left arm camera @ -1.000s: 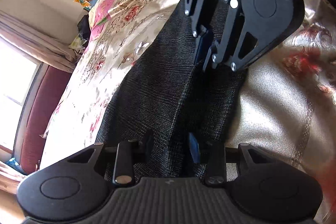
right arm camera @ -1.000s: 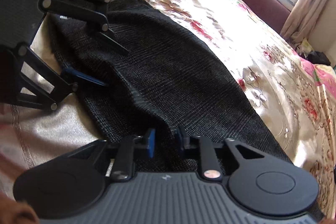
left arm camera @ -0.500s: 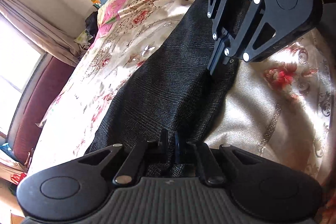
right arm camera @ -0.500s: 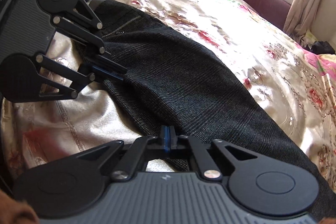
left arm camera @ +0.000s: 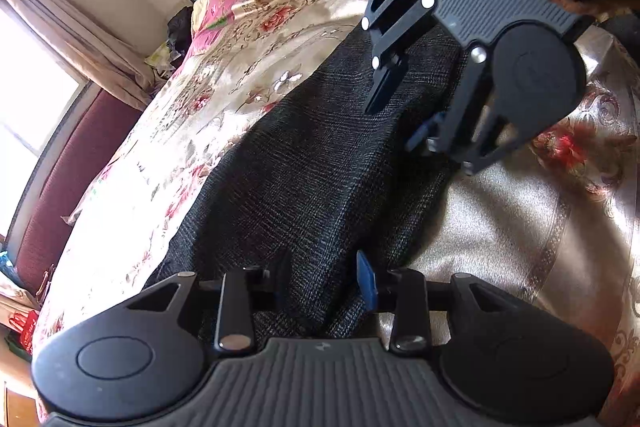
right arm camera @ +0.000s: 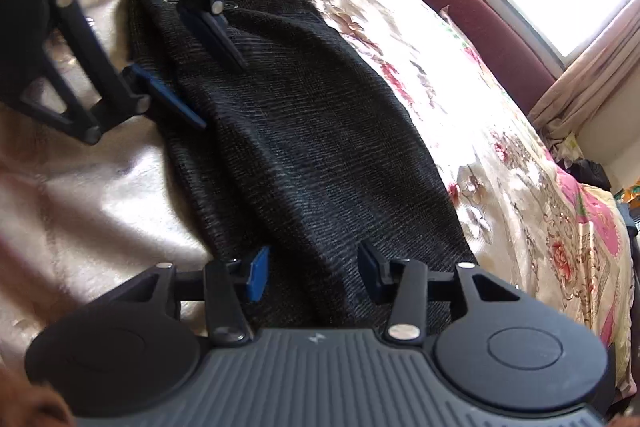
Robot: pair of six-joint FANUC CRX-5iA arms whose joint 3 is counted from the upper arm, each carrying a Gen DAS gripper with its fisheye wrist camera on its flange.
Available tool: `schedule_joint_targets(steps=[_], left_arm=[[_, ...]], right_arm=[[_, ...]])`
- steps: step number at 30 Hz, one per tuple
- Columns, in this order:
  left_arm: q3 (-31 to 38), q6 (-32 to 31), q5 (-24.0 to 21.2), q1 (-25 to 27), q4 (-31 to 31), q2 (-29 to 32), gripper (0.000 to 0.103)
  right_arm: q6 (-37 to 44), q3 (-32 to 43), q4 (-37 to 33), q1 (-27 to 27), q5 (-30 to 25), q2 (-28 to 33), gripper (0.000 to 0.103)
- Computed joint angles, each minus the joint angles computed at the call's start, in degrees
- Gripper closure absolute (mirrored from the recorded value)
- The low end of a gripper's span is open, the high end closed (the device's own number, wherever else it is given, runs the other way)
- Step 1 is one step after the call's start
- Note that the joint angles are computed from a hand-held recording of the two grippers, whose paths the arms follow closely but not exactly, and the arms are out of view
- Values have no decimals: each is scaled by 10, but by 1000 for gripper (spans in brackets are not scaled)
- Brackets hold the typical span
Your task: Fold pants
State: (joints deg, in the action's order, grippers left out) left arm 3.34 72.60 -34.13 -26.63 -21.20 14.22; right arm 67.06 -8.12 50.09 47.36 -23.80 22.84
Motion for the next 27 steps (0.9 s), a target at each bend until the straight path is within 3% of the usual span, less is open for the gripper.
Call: schedule_joint_targets(steps=[2, 4, 7, 8, 10, 11, 15, 18, 20, 23, 25, 27], left_arm=[[5, 1, 10, -1, 3, 6, 48], [11, -3, 19, -1, 12, 13, 40], [24, 21, 25, -15, -37, 25, 36], [33, 44, 16, -23, -67, 29, 38], [40, 52, -1, -25, -76, 33, 59], [42, 53, -11, -25, -78, 32, 75], [24, -6, -26, -9, -14, 16, 76], [12, 4, -29, -22, -45, 11, 77], [11, 24, -30, -36, -81, 11, 77], [10, -4, -39, -26, -49, 7, 76], [2, -33, -42, -10, -3, -1, 76], [-2, -41, -46, -1, 17, -7, 75]], right_arm=[[-17, 38, -55, 0, -15, 16, 95], [63, 101, -192, 2, -56, 20, 97], [94, 135, -285, -5, -81, 4, 97], [103, 141, -310, -8, -89, -2, 97], [115, 142, -333, -9, -96, -15, 97], [124, 140, -341, -7, -99, -20, 97], [166, 148, -392, -5, -129, -17, 96], [159, 144, -405, -1, -135, -11, 96], [162, 138, -382, 4, -135, -3, 92], [165, 149, -393, 3, -148, 0, 90], [159, 150, -411, -2, -151, -12, 82], [134, 130, -435, -13, -126, -40, 66]])
